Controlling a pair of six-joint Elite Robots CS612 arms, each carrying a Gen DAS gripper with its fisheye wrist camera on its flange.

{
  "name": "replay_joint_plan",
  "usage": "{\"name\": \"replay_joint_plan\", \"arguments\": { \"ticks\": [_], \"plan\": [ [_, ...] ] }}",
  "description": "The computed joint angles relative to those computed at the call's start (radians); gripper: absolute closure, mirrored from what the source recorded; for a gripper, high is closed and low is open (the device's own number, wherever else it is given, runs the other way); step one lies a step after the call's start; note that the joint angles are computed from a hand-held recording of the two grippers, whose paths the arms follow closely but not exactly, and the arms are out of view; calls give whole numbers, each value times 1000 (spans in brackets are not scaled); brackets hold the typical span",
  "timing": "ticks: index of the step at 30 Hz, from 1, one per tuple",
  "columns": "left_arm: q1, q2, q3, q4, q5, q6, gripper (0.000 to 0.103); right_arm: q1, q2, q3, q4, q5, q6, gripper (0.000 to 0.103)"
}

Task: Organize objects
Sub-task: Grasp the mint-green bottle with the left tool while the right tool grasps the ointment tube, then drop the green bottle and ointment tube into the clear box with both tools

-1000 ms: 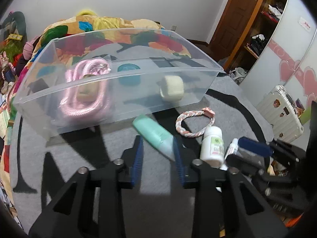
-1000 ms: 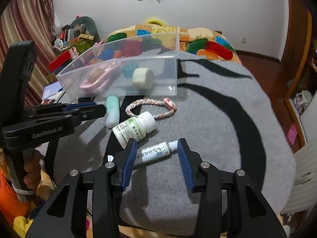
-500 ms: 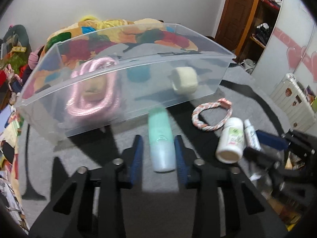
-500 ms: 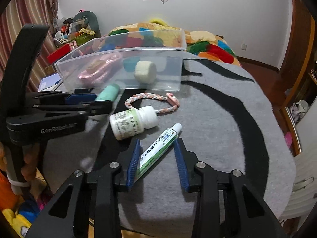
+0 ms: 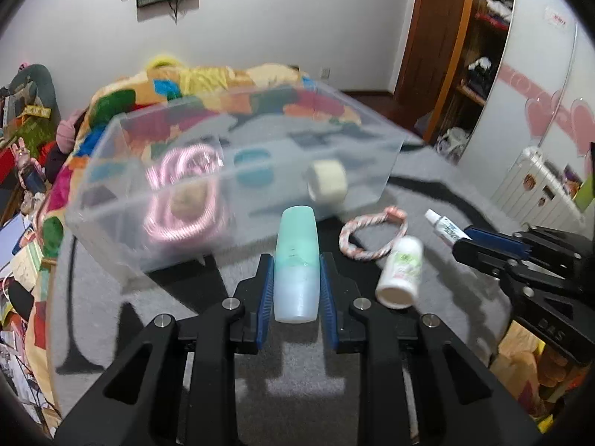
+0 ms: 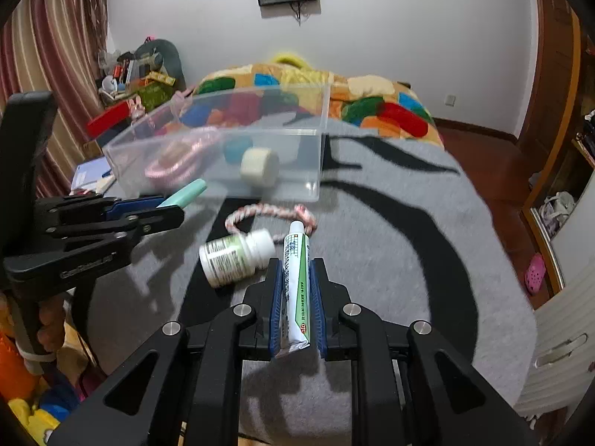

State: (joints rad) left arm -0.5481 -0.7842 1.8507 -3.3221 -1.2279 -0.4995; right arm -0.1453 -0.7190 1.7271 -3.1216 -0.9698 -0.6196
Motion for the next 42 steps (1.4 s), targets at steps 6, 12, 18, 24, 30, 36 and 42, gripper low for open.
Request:
{"name": "replay_joint_plan", "arguments": {
  "ticks": [6,12,18,24,30,36,42],
  "plan": [
    [2,-35,27,-75,30,12,79,2,-8,-18,-37,61,31,89],
    [19,-44,13,-73,56,4,79,30,-3,-48,-112,71,51,89],
    [34,-30,-32,-24,92,7,79,66,9,-100,-118,66,74,89],
    [60,-5,-80,31,71,-19,79,101,39,-166,-28,14,63,89],
    [76,23,-125,96,56,-54,79,121,74,-239,111,-19,57,90],
    [90,32,-132,115,5,-68,79,128,82,-257,160,-26,17,90],
    [78,11,-103,81,10,-46,79,111,59,-227,154,9,-9,89]
  ]
}}
